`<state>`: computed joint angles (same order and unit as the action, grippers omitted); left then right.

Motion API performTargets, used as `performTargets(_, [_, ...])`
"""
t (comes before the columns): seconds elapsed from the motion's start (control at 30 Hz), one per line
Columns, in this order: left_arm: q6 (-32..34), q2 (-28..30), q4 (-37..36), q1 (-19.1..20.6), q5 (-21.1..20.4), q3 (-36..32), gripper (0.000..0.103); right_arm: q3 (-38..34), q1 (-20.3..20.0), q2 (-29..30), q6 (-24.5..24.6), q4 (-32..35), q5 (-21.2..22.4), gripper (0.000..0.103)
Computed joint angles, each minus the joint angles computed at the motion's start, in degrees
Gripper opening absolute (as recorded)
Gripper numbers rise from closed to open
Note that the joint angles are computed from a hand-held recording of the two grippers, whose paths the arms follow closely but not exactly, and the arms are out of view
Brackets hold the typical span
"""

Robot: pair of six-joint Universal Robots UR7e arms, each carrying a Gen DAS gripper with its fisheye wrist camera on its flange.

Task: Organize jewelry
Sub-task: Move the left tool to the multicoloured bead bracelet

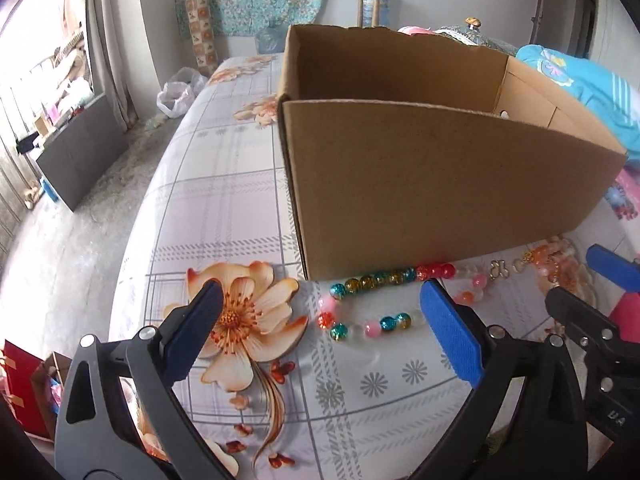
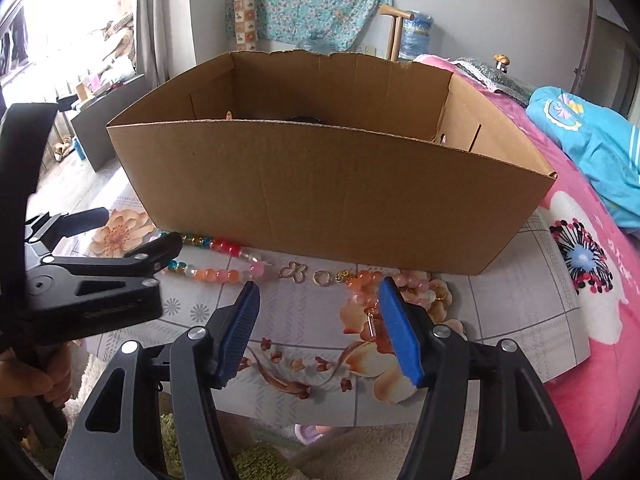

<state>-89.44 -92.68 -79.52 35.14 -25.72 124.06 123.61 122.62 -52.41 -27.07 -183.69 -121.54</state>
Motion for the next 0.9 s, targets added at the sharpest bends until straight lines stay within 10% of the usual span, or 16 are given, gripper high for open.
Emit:
performTargets(0.47, [4.4,-0.6,0.3,-3.0,-7.4,1.9,0.086,0.6,-0.2,-1.2,0.5,1.5,1.9,0.060])
performTargets(0.9, [3.9,2.8,0.0,1.5,-0.3,-0.9,0.075,0.6,-0.8,-2.1,0.8,3.1,2.8,0.060])
